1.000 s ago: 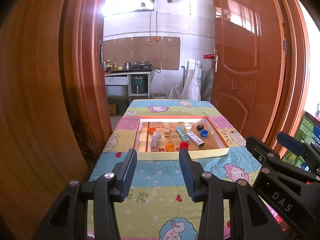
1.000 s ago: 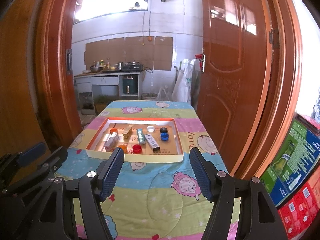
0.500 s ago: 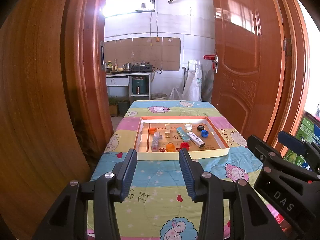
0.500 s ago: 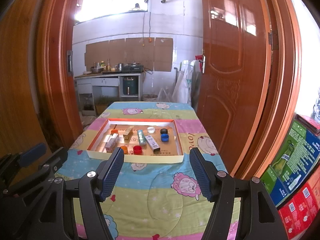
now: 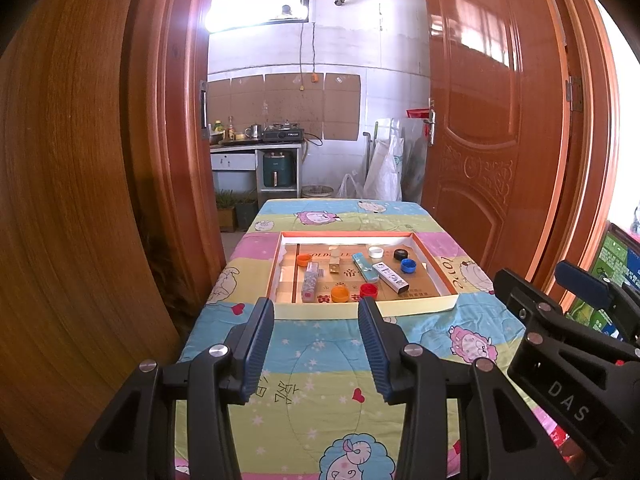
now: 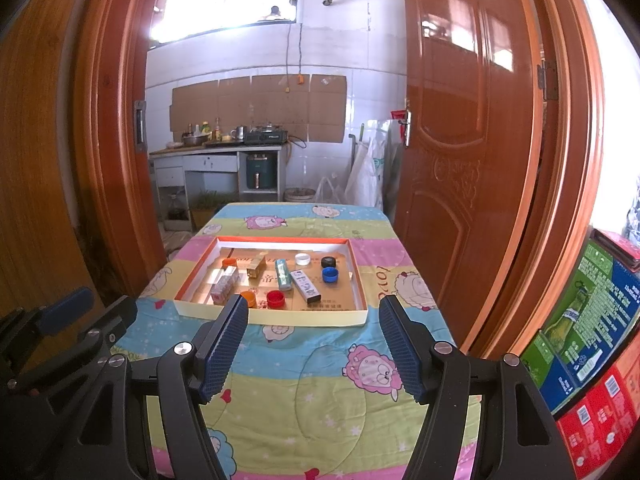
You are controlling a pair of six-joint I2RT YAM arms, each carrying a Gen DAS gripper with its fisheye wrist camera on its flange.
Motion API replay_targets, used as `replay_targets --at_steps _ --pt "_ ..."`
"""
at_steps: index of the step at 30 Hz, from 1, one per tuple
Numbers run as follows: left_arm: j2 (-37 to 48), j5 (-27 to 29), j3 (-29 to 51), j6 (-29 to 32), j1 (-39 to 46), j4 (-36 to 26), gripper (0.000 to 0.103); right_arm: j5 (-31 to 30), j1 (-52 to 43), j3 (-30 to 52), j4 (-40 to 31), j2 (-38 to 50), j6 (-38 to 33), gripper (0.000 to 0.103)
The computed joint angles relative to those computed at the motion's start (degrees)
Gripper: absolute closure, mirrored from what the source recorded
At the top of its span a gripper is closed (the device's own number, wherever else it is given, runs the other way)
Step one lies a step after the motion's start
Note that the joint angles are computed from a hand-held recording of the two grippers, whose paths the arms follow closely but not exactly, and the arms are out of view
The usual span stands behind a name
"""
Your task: Organize rigid objects
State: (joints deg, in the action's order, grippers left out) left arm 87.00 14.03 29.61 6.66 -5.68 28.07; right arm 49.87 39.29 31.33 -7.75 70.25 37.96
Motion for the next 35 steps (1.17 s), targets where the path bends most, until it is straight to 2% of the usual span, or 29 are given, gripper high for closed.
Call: replay_targets --at_steps 25,35 --pt "-0.6 1.0 0.0 0.4 0.6 -1.1 0.059 -0.2 0.0 0.0 -0.2 -0.1 0.2 0.033" --pt "-1.0 0.9 -1.4 -0.9 1.2 1.9 0.059 -0.2 0.2 0.2 -0.6 0.1 0.5 0.033"
